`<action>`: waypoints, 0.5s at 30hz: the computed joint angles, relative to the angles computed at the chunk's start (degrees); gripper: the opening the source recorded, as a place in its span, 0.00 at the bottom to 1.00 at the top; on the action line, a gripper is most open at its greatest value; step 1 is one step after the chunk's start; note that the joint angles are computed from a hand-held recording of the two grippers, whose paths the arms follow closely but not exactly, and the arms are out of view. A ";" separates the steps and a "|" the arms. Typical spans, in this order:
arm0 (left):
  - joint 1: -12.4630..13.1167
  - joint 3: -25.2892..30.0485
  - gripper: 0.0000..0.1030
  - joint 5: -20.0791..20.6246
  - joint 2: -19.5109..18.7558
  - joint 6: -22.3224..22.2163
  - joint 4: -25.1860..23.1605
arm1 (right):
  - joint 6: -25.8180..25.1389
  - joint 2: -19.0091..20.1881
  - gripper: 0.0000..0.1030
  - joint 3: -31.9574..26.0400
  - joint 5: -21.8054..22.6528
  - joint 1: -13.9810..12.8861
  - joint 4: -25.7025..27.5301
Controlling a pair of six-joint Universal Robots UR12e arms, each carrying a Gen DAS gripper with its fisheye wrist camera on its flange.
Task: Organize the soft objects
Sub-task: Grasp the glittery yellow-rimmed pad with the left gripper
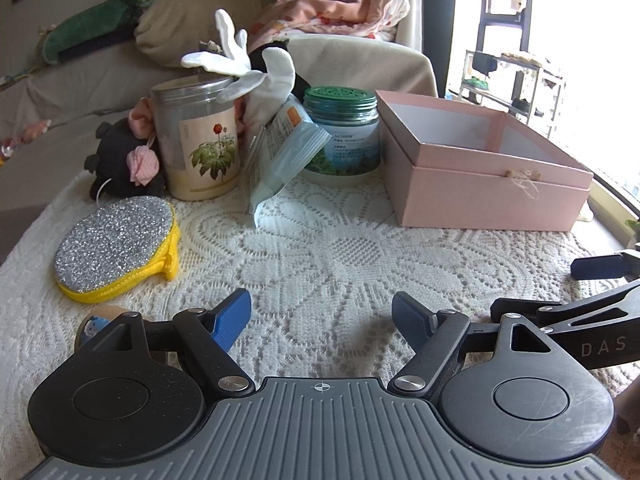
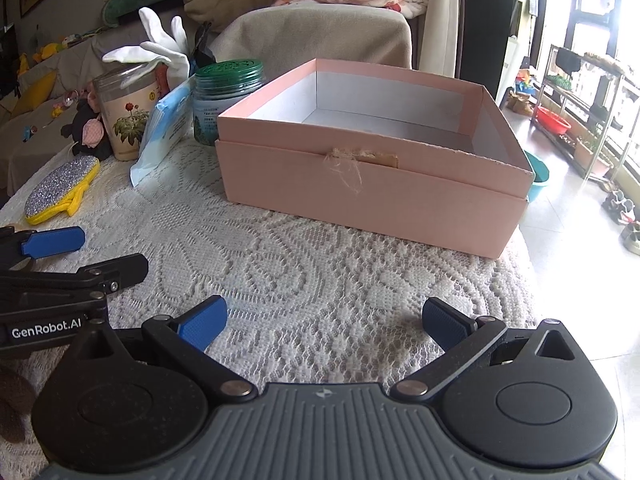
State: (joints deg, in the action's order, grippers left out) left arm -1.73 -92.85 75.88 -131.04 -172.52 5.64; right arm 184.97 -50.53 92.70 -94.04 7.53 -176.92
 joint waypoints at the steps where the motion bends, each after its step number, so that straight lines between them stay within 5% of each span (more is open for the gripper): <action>1: 0.64 -0.07 0.79 -2.25 0.23 -0.31 -0.63 | -0.01 -0.01 1.00 -0.04 -0.07 0.03 0.10; 5: 4.19 0.00 0.73 -12.16 1.50 1.19 -3.44 | 0.23 -0.39 1.00 -0.15 0.15 0.00 1.81; 8: 6.41 0.79 0.71 -10.33 1.59 1.24 -1.05 | -0.34 -0.44 1.00 -0.66 0.13 0.27 3.04; 11: 8.94 3.60 0.70 -8.05 0.78 -2.70 -2.50 | -4.81 -0.62 0.98 -2.56 5.50 0.25 6.67; 15: 11.60 7.56 0.70 -9.18 -0.71 -8.02 -8.57 | -7.74 1.64 0.89 -6.56 9.31 2.01 1.00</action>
State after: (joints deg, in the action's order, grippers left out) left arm 9.87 -85.29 66.70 -131.75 -180.54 -2.93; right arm 177.22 -48.88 86.14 -84.73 9.54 -175.91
